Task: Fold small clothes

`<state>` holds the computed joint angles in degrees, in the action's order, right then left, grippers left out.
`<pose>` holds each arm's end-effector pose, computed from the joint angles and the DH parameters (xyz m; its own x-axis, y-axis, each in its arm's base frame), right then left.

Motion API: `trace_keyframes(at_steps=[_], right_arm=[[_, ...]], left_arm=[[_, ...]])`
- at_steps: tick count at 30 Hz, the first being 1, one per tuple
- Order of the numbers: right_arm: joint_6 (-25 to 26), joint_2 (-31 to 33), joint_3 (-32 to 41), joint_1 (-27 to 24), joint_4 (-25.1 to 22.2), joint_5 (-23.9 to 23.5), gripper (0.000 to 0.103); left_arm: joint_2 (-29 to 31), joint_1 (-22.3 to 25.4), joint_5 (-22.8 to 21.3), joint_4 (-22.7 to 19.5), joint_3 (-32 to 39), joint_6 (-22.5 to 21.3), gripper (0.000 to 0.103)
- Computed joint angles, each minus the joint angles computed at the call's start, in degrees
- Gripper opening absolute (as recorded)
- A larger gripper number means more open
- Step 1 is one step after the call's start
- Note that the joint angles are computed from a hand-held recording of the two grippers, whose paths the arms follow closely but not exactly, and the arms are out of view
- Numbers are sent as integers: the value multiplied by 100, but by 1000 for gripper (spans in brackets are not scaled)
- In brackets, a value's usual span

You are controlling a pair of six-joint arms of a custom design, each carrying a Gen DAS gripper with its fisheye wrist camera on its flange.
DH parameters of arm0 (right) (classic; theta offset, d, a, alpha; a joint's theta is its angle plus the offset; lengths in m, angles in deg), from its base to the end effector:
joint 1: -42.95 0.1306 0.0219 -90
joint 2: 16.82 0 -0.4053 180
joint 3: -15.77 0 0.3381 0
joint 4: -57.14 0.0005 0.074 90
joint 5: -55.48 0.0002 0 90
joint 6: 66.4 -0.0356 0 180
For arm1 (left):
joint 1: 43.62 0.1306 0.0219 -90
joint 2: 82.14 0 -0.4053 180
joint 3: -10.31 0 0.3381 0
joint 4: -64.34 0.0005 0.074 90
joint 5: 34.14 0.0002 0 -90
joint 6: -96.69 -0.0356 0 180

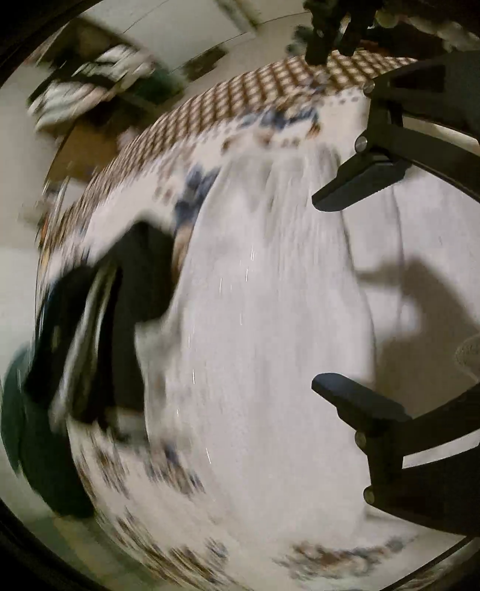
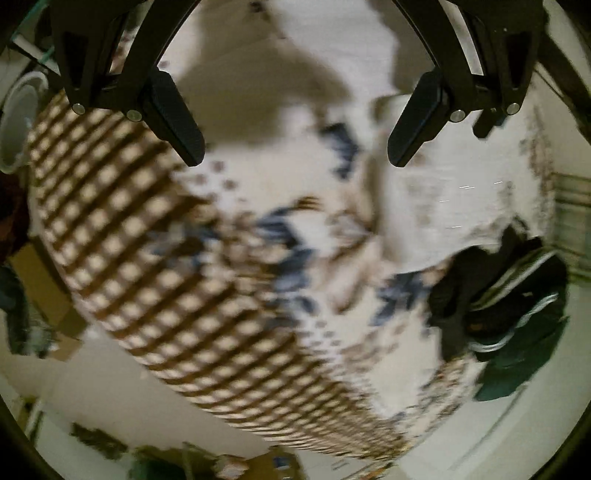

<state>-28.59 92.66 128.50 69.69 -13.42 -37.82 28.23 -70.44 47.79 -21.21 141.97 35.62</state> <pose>0.4786 0.2429 0.4307 -0.8757 0.4420 -0.1945 0.3634 0.8684 0.3373 0.4708 -0.2330 0.5348 -0.8933 -0.0850 -0.4413 -0.0455 0.9940 -0.0994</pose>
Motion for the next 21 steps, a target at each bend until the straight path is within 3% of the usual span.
trace_keyframes(at_steps=[5,8,10,11,13,15,21], right_arm=[[6,661,852,171,180,-670,101],[3,1178,1478,339,25,-749,99],[122,1545,1998,472,-221,-705,89],[206,1701,2233,535,-398,-648,78],[444,2088,2802,684,-881,-476,51],[601,2365,3206,784,-1329,-244,8],[575,1998,3007,950,-1407,561,7]], left_arm=[[-456,668,-732,-208,-776,103,90],[-556,1082,-909,-359,-1160,236,90],[-598,1251,-1051,-369,-1319,289,90],[-624,1323,-1082,-323,-1410,302,90],[-649,1426,-1131,-272,-1536,317,90],[-654,1533,-1067,-264,-1595,350,90],[-781,1830,-957,-249,-1596,289,90]])
